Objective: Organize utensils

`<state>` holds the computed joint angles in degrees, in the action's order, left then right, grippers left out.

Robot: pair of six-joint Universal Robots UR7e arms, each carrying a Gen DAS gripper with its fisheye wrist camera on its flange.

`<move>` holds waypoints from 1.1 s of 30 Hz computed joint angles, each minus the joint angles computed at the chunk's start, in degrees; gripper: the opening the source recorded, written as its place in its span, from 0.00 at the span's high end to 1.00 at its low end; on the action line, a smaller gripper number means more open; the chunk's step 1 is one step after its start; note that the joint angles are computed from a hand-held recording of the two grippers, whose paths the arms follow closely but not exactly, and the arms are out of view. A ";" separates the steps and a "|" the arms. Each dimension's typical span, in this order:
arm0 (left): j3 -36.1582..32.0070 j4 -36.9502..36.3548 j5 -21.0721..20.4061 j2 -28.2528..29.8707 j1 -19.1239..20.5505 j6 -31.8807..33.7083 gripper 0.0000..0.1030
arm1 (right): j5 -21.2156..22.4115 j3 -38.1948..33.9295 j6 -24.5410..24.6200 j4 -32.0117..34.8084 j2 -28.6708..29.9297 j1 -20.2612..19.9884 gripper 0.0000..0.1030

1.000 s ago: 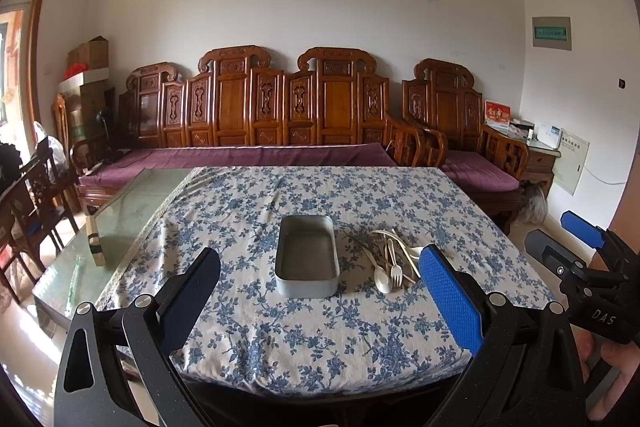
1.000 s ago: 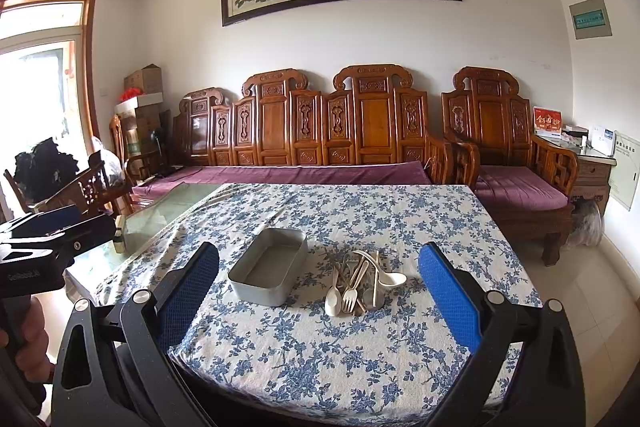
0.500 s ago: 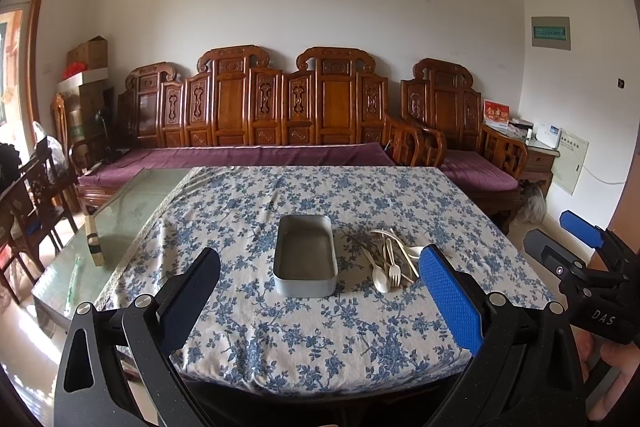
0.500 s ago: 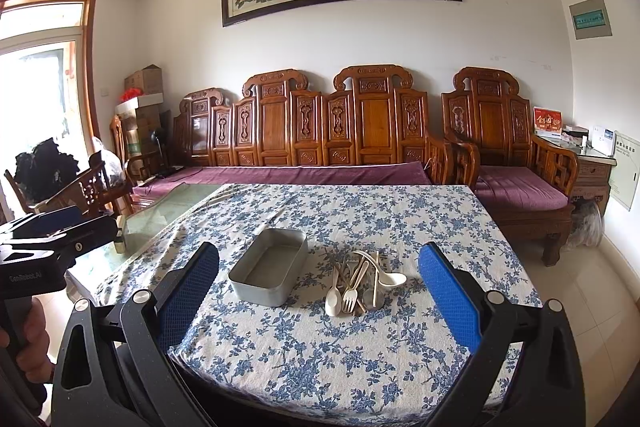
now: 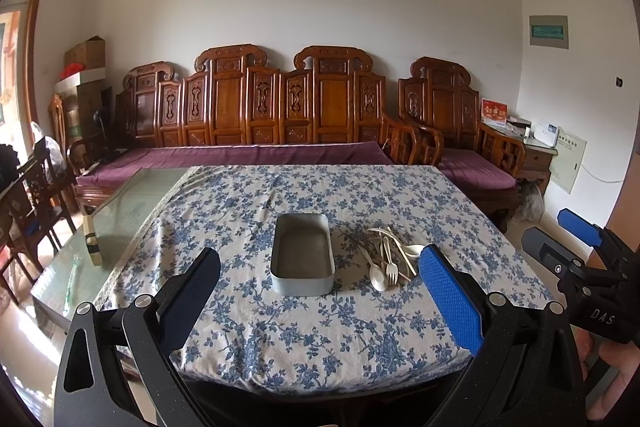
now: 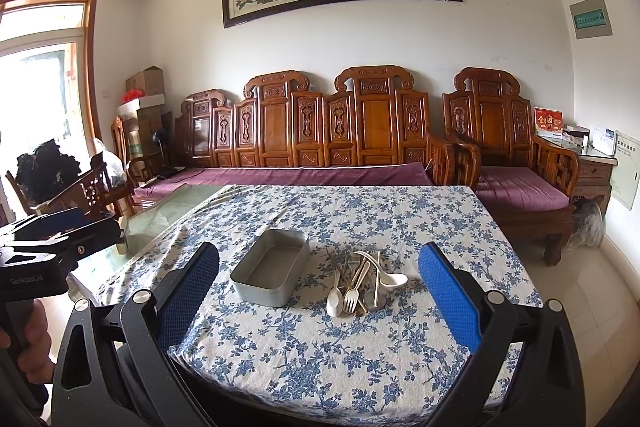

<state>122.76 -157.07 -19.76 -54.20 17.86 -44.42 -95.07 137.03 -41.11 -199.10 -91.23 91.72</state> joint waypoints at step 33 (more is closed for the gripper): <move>-14.10 -9.81 -16.72 13.73 17.32 21.17 0.06 | -2.28 -17.62 -3.16 12.01 17.19 -10.32 0.30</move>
